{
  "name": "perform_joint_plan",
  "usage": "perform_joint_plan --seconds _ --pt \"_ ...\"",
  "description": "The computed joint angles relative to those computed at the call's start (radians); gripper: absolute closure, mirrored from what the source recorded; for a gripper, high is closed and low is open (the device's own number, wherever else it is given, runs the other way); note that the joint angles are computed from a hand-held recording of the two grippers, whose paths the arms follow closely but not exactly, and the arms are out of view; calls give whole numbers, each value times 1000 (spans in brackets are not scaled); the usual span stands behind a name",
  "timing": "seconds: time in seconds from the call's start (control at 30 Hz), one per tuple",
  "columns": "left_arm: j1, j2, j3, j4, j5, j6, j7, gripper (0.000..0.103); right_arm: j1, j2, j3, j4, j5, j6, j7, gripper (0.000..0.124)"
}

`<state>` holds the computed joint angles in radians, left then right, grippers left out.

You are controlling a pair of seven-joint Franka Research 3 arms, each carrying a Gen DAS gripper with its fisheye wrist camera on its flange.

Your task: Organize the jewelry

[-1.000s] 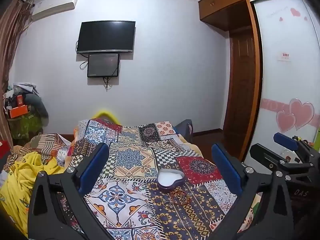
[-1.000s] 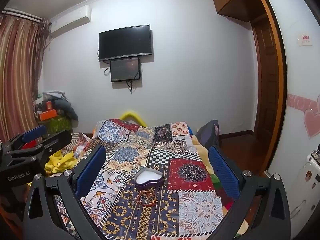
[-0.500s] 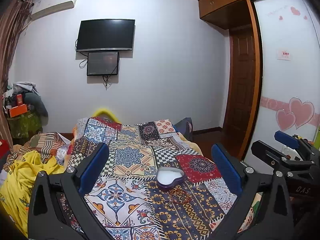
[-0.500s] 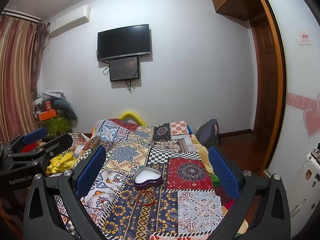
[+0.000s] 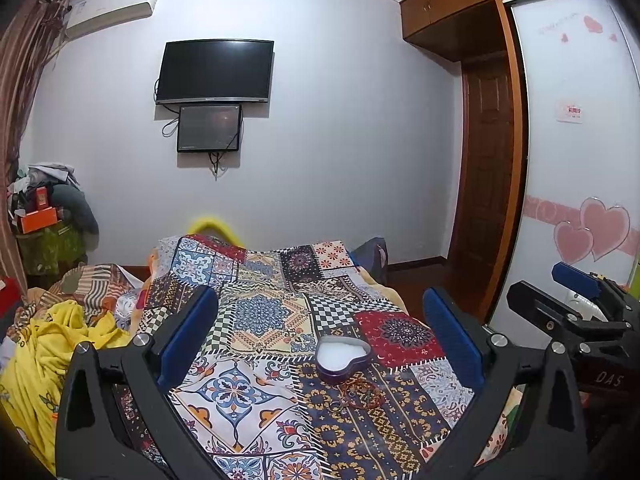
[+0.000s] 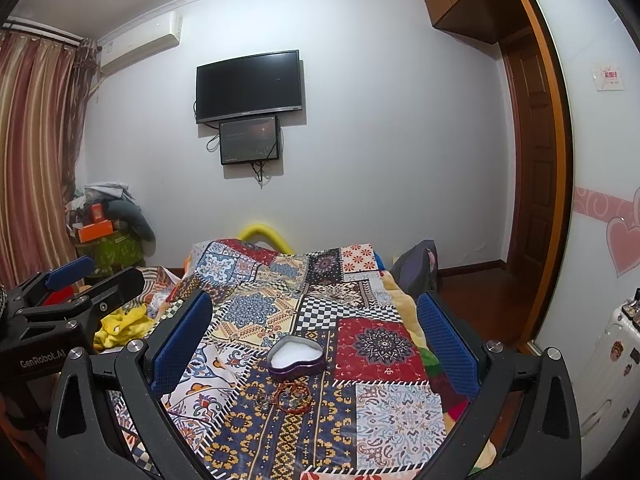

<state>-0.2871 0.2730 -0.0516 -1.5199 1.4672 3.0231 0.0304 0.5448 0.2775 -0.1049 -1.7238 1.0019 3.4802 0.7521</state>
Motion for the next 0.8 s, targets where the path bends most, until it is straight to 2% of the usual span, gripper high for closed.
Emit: perform_joint_plan --seconds 0.43,0.53,0.8 --pt "-13 12 4 13 -2 -9 8 0 3 1 -1 1 4 2 -7 22" --pt "-13 12 4 12 0 -11 8 0 30 4 -27 13 41 -5 -36 22" --pt "-12 14 2 10 -13 -12 22 0 46 13 -42 32 88 -13 -76 22"
